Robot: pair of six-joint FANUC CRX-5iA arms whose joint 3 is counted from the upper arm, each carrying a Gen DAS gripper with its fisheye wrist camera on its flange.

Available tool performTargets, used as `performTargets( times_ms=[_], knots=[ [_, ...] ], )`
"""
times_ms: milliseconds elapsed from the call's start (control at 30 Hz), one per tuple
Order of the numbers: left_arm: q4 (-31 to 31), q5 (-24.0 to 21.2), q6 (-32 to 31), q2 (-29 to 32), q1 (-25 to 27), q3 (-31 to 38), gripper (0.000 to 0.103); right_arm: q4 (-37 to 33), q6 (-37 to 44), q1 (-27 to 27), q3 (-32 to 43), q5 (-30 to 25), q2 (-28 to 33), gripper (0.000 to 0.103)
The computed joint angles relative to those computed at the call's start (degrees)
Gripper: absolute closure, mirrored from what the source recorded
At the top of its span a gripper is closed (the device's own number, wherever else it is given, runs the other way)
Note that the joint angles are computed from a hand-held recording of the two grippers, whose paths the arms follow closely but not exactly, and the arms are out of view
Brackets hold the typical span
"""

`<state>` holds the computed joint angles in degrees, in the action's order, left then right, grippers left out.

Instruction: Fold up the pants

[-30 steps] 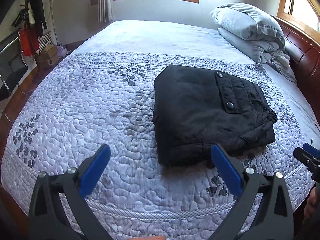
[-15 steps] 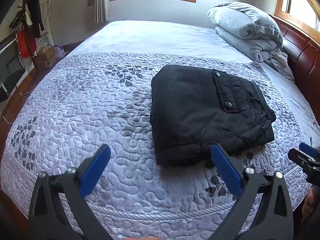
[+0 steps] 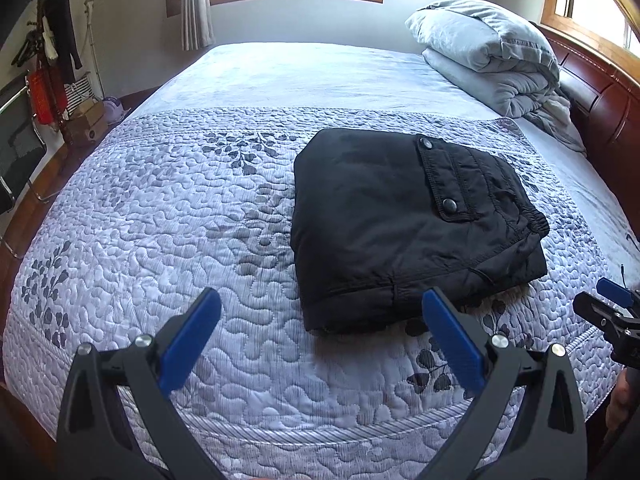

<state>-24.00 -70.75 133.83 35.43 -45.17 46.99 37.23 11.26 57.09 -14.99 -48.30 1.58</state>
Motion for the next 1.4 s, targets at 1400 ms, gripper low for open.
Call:
performTargets(
  times_ms=[1400],
  knots=[
    [1.44, 0.63, -1.33, 0.54, 0.4, -0.13, 0.003, -0.73, 0.42, -0.37, 0.2, 0.19, 0.34, 0.004]
  ],
)
